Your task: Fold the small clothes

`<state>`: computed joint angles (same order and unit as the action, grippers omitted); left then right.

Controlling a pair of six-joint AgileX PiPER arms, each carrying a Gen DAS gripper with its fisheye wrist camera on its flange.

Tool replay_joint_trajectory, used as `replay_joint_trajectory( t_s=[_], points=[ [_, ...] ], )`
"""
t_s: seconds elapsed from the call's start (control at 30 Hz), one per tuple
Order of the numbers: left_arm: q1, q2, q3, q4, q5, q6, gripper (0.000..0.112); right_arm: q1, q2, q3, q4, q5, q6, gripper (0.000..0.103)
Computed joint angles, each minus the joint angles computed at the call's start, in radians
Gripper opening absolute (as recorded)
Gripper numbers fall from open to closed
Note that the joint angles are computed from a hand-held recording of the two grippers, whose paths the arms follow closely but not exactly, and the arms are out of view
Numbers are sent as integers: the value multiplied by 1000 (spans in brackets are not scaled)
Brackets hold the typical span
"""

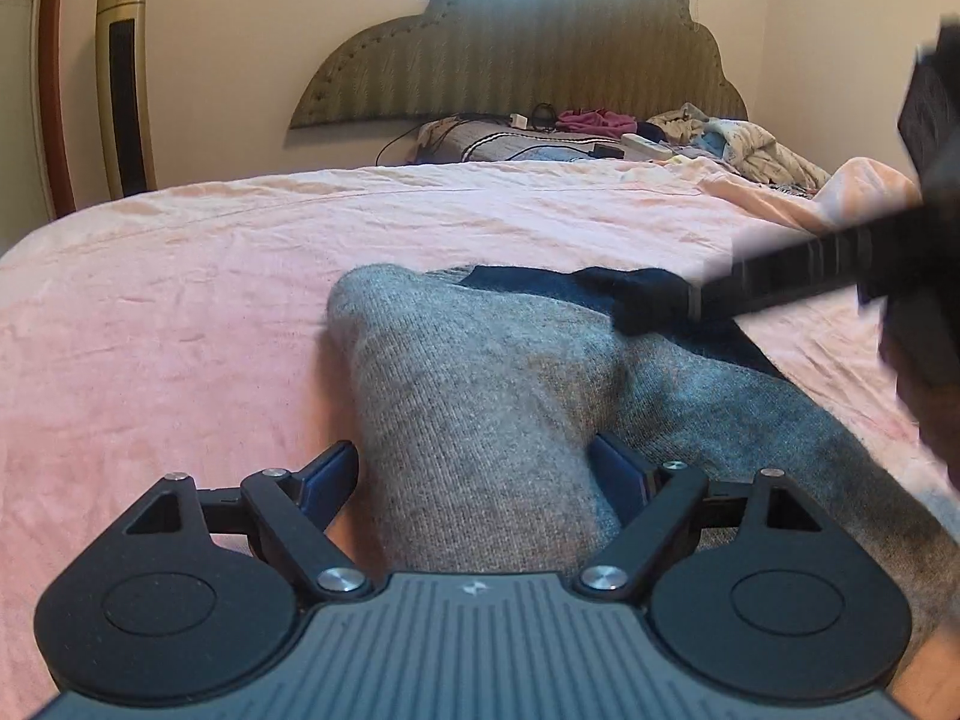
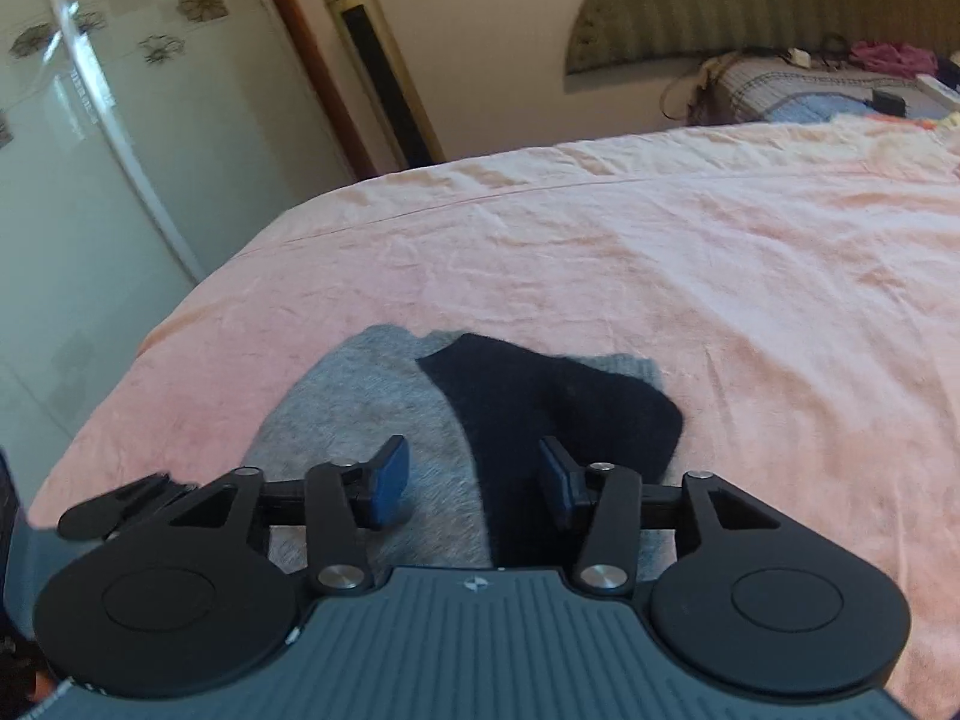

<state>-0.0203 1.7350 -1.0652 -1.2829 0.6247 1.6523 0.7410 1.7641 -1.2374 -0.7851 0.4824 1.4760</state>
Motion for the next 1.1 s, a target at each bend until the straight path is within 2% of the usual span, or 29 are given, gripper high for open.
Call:
replay_joint_trajectory(
  t_s=[0.07, 0.1, 0.17, 0.23, 0.27, 0.3, 0.37, 0.43, 0.47, 0.5, 0.53, 0.57, 0.6, 0.67, 0.73, 0.77, 0.8, 0.83, 0.87, 0.93, 1.0, 1.03, 1.07, 1.1],
  points=[
    [-2, 4, -3, -3, 2, 12, 85, 24, -14, 73, -171, -27, 81, 57],
    [-9, -3, 6, -10, -13, 25, 85, 21, -25, 92, -203, -41, 139, 57],
    [-17, -21, 33, -51, -37, 76, 85, 33, -56, 84, -146, 0, 171, 53],
    [-24, -29, 45, -70, -55, 98, 85, 71, -97, 91, -148, 57, 209, 56],
    [-26, -30, 48, -80, -60, 107, 85, 102, -124, 117, -209, 83, 287, 67],
    [-30, -29, 45, -72, -65, 99, 85, 135, -142, 138, -269, 125, 363, 83],
    [-30, -30, 45, -69, -64, 94, 85, 164, -141, 147, -286, 192, 398, 99],
    [-32, -28, 46, -82, -68, 108, 85, 153, -110, 127, -214, 225, 351, 95],
    [-41, -32, 39, -46, -80, 66, 85, 133, -103, 139, -182, 191, 350, 92],
    [-38, -29, 19, 12, -70, -17, 85, 107, -96, 172, -189, 117, 388, 92],
    [-24, -10, -17, 75, -26, -117, 85, 103, -100, 200, -237, 70, 450, 96],
    [11, 25, -64, 120, 55, -217, 85, 108, -101, 212, -267, 50, 475, 99],
    [44, 63, -110, 134, 133, -317, 86, 116, -91, 199, -265, 65, 461, 99],
    [80, 101, -189, 195, 238, -455, 87, 114, -77, 167, -214, 68, 372, 95],
    [85, 112, -219, 226, 279, -516, 84, 97, -81, 166, -196, 21, 319, 69],
    [83, 111, -223, 243, 291, -534, 59, 74, -91, 172, -151, -37, 275, 48],
    [83, 104, -218, 254, 297, -552, 52, 60, -107, 183, -114, -79, 251, 35],
    [90, 95, -214, 264, 311, -580, 41, 63, -115, 186, -105, -81, 235, 34],
    [104, 86, -208, 265, 335, -595, 35, 75, -128, 191, -107, -68, 230, 32],
    [139, 47, -186, 286, 379, -617, 33, 107, -189, 236, -147, -78, 292, 30],
    [182, 17, -145, 294, 443, -562, 33, 152, -264, 301, -218, -85, 398, 29],
    [198, -2, -100, 286, 441, -509, 36, 164, -280, 325, -221, -95, 421, 29],
    [211, -20, -55, 262, 415, -446, 43, 178, -277, 341, -212, -91, 444, 33],
    [236, -35, -9, 213, 406, -370, 47, 197, -267, 358, -244, -79, 507, 49]
  ],
)
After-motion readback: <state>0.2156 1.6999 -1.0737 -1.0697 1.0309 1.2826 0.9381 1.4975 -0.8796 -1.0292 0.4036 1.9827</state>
